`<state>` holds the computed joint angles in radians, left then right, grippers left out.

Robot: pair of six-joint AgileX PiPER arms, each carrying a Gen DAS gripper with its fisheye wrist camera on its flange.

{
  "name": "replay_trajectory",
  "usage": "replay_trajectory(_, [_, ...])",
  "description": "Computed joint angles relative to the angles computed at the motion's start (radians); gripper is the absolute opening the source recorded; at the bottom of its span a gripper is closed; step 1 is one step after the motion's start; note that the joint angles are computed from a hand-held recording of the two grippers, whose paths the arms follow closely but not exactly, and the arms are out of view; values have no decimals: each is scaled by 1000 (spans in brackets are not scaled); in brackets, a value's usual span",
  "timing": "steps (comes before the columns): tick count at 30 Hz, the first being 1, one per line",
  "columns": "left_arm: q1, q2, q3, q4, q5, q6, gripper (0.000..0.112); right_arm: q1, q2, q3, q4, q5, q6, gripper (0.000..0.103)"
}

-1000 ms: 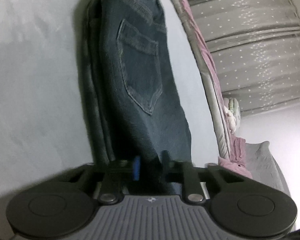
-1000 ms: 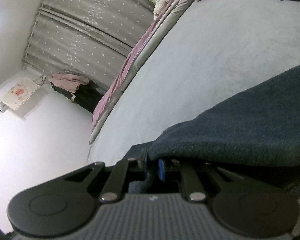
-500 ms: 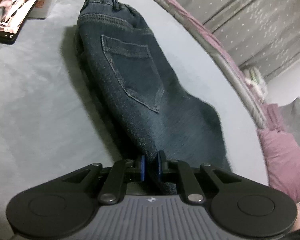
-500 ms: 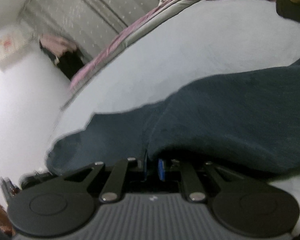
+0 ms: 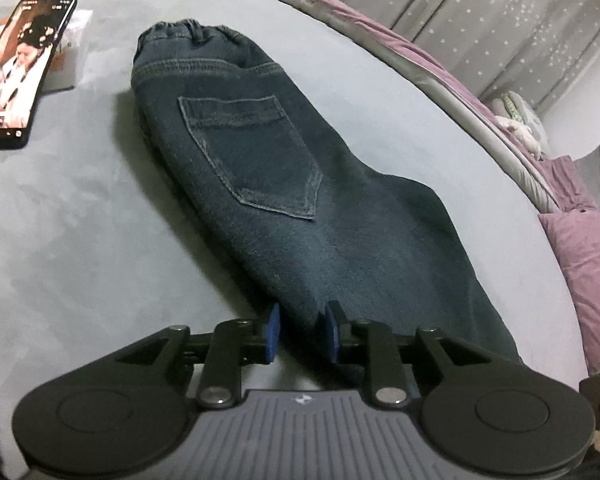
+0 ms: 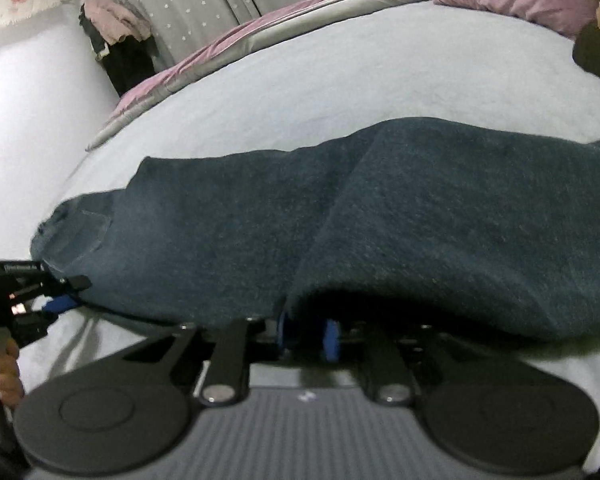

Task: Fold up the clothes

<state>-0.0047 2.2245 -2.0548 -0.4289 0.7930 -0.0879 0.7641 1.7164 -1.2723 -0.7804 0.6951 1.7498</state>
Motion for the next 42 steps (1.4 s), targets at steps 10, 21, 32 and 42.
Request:
replay_trajectory(10, [14, -30, -9, -101, 25, 113, 24, -24, -184, 117, 166, -39, -192, 48])
replay_trajectory(21, [-66, -24, -19, -222, 83, 299, 24, -36, -434, 285, 207, -26, -124, 49])
replay_trajectory(32, [-166, 14, -76, -302, 160, 415, 24, -146, -627, 392, 204, 65, -98, 50])
replay_trajectory(42, [-250, 26, -83, -360, 172, 537, 24, -431, -582, 373, 394, 34, -395, 51])
